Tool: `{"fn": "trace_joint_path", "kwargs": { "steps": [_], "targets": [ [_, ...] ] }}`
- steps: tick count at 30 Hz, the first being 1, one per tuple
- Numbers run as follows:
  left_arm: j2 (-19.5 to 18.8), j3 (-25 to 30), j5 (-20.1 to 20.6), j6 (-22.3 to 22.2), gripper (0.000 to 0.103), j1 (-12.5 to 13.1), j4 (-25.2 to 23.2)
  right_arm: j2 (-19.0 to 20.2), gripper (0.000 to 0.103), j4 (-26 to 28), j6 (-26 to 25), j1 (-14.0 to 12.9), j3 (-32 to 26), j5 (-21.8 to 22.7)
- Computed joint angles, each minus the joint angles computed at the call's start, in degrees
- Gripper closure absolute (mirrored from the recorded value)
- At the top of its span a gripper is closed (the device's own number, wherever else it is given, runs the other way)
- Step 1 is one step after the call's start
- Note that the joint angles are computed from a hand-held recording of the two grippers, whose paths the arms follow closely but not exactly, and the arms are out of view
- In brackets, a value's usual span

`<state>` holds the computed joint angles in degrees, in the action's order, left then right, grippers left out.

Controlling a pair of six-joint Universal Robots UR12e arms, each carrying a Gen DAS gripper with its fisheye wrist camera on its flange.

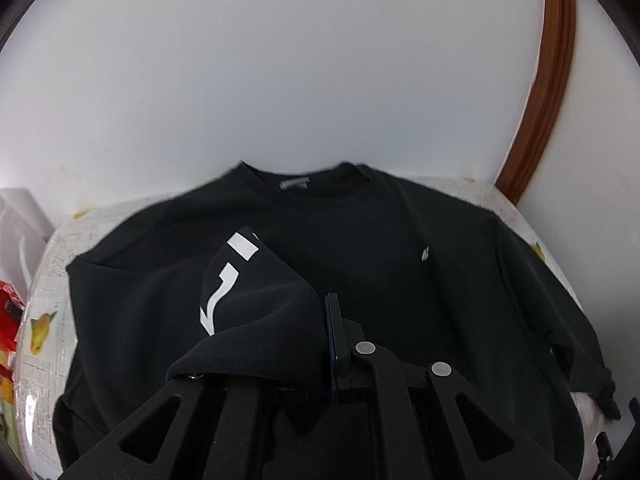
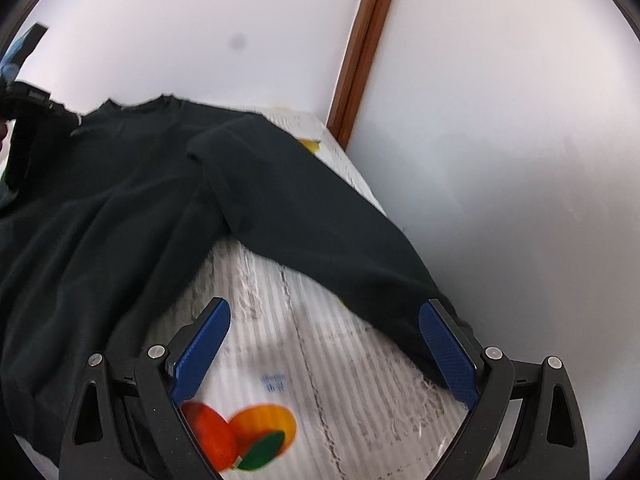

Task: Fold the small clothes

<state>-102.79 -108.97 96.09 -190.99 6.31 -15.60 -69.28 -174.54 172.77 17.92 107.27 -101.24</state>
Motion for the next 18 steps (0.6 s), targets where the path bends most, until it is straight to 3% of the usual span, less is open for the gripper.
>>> {"fn": "trace_joint_path", "kwargs": {
  "steps": [2,3,5,7,10,15,18],
  "targets": [
    [0.5,-0.3,-1.2,-0.1,0.094,0.1,-0.8,0.1,0.009,0.1,-1.7,0.3,0.2,-1.5],
    [0.9,-0.7,-2.2,0.1,0.086,0.3,-0.8,0.1,0.009,0.1,-2.3,0.5,0.1,-1.9],
    [2.2,-1.8,-5.4,0.1,0.065,0.9,-0.4,0.2,0.009,-0.1,-2.8,1.0,-0.1,-2.4],
    [3.8,-3.3,-9.0,-0.3,0.031,1.5,0.9,0.0,0.009,-0.5,-2.6,1.5,-0.2,-2.0],
    [6.4,-5.4,-13.0,-0.2,0.022,1.7,2.3,-0.3,0.009,-1.3,-2.2,2.6,-0.6,-1.6],
    [11.0,-8.2,-18.0,1.2,0.017,3.0,-1.3,-1.4,0.009,-3.5,-3.1,4.9,-0.6,-0.6],
    [13.4,-10.0,-18.7,0.4,0.015,3.4,-3.1,-2.0,0.009,-3.9,-3.8,6.2,-1.0,-0.3]
  ]
}}
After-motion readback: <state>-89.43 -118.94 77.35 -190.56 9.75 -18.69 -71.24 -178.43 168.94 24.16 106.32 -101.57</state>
